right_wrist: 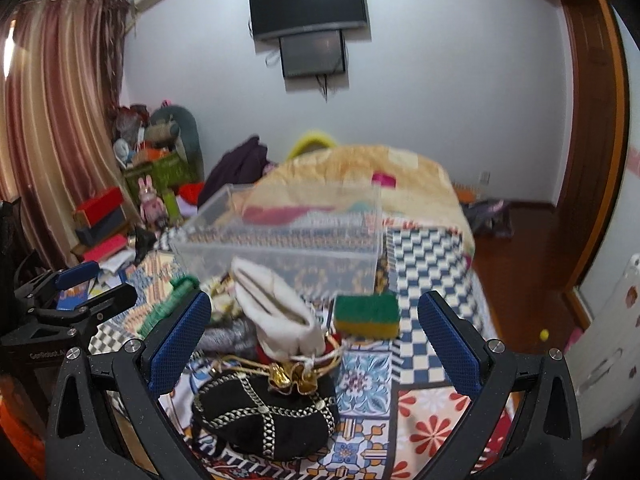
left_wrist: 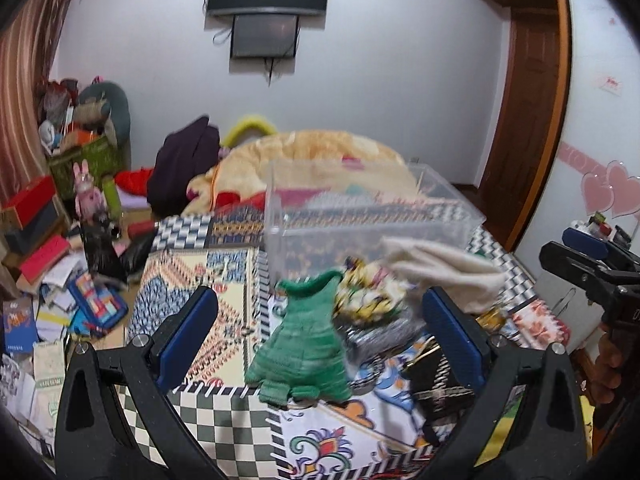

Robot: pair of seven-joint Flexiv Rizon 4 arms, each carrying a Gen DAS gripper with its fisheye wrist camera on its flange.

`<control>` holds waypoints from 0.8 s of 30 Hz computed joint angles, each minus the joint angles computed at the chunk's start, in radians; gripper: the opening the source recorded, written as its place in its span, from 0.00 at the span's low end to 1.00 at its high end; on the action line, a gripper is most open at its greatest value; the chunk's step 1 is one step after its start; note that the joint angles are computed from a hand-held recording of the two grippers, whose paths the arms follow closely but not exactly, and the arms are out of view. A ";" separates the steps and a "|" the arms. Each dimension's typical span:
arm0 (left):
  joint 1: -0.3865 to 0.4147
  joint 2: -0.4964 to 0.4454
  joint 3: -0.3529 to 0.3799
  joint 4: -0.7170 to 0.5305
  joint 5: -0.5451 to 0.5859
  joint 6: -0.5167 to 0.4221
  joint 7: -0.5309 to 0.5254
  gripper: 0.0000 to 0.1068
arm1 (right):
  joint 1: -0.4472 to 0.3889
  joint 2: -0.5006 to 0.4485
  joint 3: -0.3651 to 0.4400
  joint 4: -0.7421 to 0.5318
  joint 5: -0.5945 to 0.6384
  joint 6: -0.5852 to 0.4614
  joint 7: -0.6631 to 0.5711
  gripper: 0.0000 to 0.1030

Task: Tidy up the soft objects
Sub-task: 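Grasp the green knit sock with the left gripper while the right grasps the white cloth pouch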

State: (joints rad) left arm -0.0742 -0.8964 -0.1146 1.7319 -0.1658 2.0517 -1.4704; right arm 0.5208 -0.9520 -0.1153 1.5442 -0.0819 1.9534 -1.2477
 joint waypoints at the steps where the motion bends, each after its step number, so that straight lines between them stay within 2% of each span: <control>1: 0.011 -0.010 -0.009 -0.008 0.005 -0.013 0.000 0.96 | -0.023 -0.004 0.027 -0.009 -0.022 -0.021 0.004 1.00; 8: 0.054 -0.059 -0.032 -0.040 0.007 -0.066 -0.019 0.96 | -0.140 -0.038 0.174 -0.061 -0.150 -0.117 0.036 1.00; 10: 0.066 -0.070 -0.039 -0.045 0.009 -0.072 -0.025 0.92 | -0.167 -0.055 0.214 -0.084 -0.181 -0.138 0.044 1.00; 12: 0.084 -0.077 -0.054 -0.055 0.019 -0.098 -0.023 0.80 | -0.183 -0.071 0.242 -0.107 -0.204 -0.159 0.051 0.98; 13: 0.101 -0.083 -0.070 -0.062 0.028 -0.112 -0.021 0.79 | -0.189 -0.078 0.254 -0.117 -0.214 -0.169 0.052 0.96; 16: 0.140 -0.099 -0.115 -0.071 0.055 -0.135 -0.020 0.73 | -0.232 -0.100 0.329 -0.151 -0.266 -0.221 0.035 0.83; 20: 0.154 -0.109 -0.136 -0.078 0.066 -0.156 -0.016 0.63 | -0.240 -0.119 0.358 -0.183 -0.277 -0.263 0.013 0.65; 21: 0.164 -0.112 -0.148 -0.079 0.072 -0.158 -0.015 0.57 | -0.240 -0.124 0.362 -0.191 -0.276 -0.269 0.008 0.59; 24: 0.182 -0.117 -0.171 -0.077 0.086 -0.158 -0.012 0.47 | -0.222 -0.122 0.340 -0.196 -0.259 -0.272 0.004 0.47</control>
State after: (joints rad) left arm 0.1077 -1.0130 -0.2854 1.6545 -0.0794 1.8934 -1.4820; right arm 0.2988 -1.0743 0.2251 1.3482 -0.3414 1.6811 -1.2439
